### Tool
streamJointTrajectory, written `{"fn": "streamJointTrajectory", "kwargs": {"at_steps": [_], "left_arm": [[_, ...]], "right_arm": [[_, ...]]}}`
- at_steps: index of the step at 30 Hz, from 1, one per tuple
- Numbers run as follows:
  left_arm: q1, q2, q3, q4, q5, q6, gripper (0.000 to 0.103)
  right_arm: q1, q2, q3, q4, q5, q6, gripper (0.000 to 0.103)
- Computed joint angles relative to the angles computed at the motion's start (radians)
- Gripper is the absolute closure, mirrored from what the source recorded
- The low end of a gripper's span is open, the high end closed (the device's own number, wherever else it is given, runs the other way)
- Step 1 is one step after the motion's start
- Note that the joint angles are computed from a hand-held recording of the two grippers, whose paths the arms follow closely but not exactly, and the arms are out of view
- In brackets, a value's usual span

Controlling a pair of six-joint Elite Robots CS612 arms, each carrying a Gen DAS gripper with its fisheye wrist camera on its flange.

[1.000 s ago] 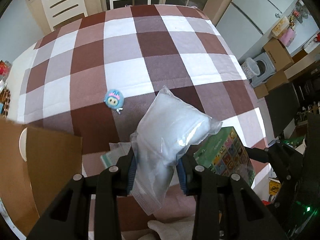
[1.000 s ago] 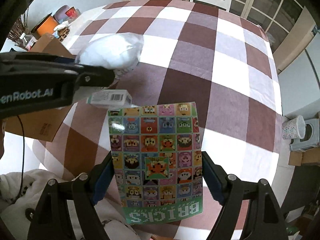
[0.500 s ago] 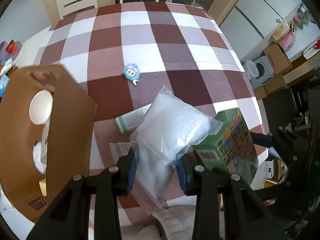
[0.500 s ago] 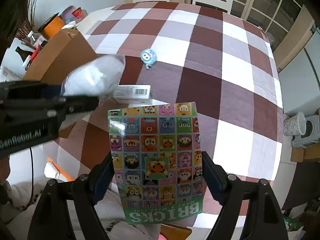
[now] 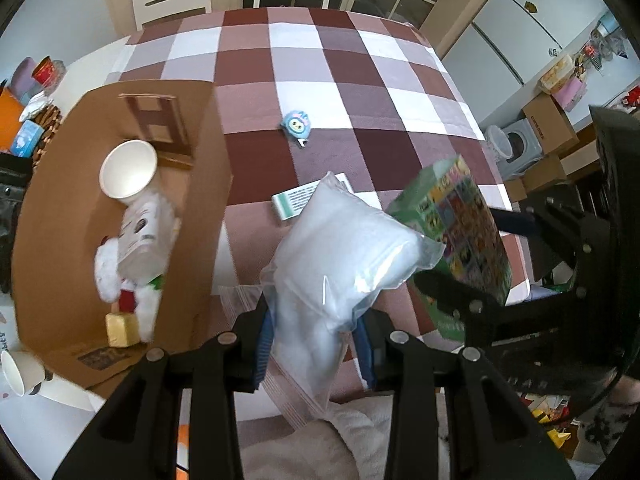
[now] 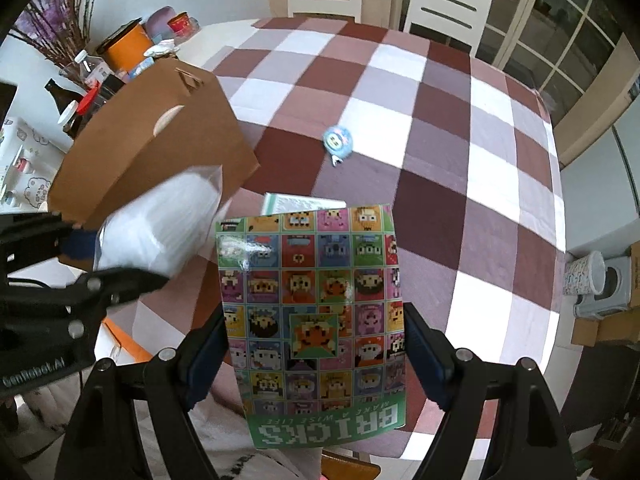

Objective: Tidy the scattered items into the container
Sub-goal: 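Carry the bag with the left tool while the right tool carries the BRICKS box over the box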

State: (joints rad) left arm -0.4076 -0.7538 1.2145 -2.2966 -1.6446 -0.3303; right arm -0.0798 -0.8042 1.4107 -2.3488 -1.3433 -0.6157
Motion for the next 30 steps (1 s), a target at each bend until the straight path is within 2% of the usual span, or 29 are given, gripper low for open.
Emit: {"fn": "streamJointTrajectory", "kwargs": {"at_steps": [7, 11, 20, 30], "left_arm": [[0.015, -0.04, 0.054, -0.037, 0.001, -0.002, 0.067], [0.025, -0.062, 0.082, -0.059, 0.009, -0.029, 0.067], [0.046, -0.104, 0.127, -0.117, 0.035, -0.083, 0.067], [0.077, -0.126, 0.153, -0.154, 0.062, -0.14, 0.067]], "right_arm": [[0.02, -0.012, -0.011, 0.01, 0.022, -0.002, 0.02], [0.03, -0.021, -0.021, 0.024, 0.053, -0.013, 0.02], [0.064, -0.023, -0.053, 0.026, 0.07, -0.052, 0.02], [0.102, -0.011, -0.101, 0.044, 0.091, -0.1, 0.02]]}}
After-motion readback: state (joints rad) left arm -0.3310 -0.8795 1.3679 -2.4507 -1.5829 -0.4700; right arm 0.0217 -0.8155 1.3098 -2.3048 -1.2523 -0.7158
